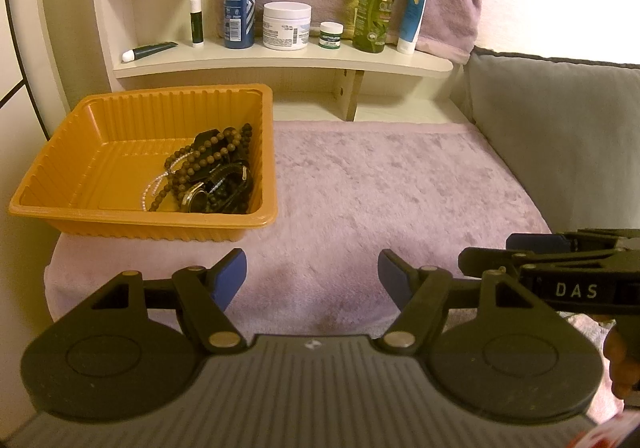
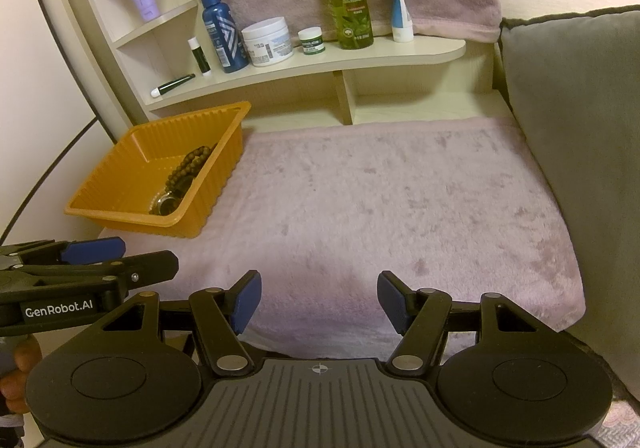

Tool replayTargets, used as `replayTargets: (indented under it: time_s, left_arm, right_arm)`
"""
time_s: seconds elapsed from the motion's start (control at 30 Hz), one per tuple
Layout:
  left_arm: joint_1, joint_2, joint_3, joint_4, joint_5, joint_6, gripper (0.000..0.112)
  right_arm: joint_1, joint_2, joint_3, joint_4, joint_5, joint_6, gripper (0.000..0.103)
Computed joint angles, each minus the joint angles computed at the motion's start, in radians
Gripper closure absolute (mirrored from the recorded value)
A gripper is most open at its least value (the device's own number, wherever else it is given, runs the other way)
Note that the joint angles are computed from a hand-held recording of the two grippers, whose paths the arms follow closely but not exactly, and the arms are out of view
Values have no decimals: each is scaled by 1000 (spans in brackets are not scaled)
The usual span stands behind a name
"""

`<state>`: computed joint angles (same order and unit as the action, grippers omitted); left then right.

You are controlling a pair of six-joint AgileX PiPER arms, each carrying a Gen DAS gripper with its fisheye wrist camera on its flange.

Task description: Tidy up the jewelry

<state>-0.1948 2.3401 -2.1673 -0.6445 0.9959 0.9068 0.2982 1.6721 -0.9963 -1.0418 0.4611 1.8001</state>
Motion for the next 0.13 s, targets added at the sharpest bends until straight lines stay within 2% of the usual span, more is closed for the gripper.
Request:
replayTargets:
  time_s: [0.13]
  left_arm:
    - [1, 7, -18, 3, 7, -8, 42]
  right_arm:
    - [2, 1, -2, 0, 3, 3, 39]
